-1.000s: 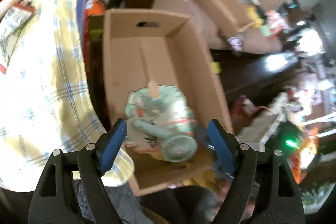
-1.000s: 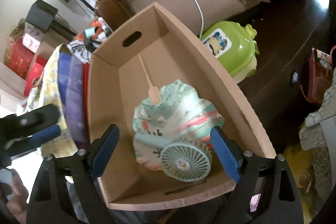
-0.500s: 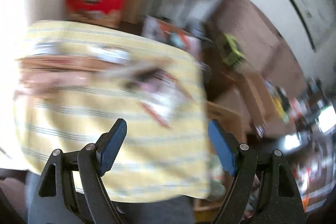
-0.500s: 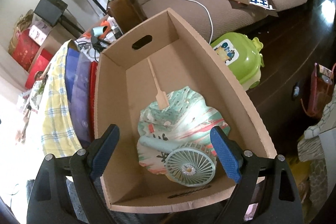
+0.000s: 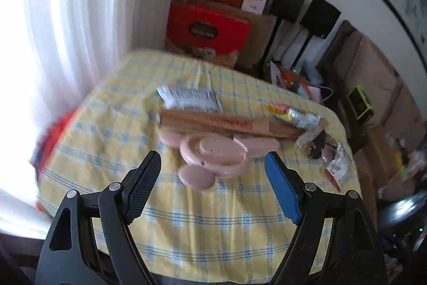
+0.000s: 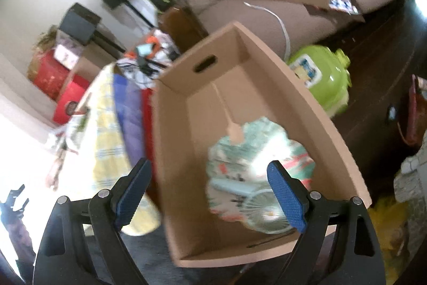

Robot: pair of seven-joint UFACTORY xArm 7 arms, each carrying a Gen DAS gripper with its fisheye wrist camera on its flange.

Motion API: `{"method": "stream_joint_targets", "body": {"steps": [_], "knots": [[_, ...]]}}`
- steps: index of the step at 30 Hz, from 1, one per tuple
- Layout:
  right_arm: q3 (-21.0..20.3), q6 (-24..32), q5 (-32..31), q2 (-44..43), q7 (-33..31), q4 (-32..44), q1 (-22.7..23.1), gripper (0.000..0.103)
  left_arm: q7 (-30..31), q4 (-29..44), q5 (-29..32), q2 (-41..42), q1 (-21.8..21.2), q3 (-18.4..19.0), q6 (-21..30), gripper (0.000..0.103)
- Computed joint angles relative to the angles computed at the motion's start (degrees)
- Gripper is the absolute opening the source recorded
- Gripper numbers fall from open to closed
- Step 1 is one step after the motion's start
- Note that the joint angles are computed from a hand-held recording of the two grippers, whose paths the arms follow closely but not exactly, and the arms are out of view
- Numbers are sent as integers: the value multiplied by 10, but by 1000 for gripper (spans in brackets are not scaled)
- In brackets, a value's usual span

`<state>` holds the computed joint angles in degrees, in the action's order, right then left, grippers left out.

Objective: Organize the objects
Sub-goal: 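Move both grippers back over the table toward the pink mouse-ear fan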

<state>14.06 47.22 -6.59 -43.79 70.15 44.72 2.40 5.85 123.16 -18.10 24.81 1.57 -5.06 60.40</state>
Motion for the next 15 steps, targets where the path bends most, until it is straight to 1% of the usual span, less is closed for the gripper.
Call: {"method": "stream_joint_targets", "body": {"steps": [2, 3, 4, 6, 8, 12, 13, 14, 15], "knots": [[17, 0, -13, 25, 0, 37, -4, 89, 13, -4, -19, 10, 8, -9, 13, 78], [25, 0, -18, 41, -1, 58, -4, 89, 14, -15, -19, 6, 7, -8, 11, 78], [32, 2, -24, 58, -1, 78, -3, 89, 6, -27, -6, 2, -3, -3, 2, 78], [39, 5, -30, 94, -6, 116, 7, 89, -4, -59, 21, -10, -20, 7, -42, 78], [47, 15, -39, 128, -9, 154, 16, 89, 3, -94, 31, -24, -26, 8, -90, 78], [58, 36, -71, 191, -8, 223, 33, 89, 23, -124, 41, -33, -29, 6, -139, 78], [59, 42, -79, 206, -9, 241, 39, 89, 27, -129, 39, -34, -27, 5, -145, 74], [61, 47, -91, 220, -6, 258, 43, 89, 40, -142, 26, -40, -20, 0, -159, 65], [64, 53, -103, 236, -3, 277, 48, 89, 57, -145, 4, -41, -11, -8, -160, 59]]}}
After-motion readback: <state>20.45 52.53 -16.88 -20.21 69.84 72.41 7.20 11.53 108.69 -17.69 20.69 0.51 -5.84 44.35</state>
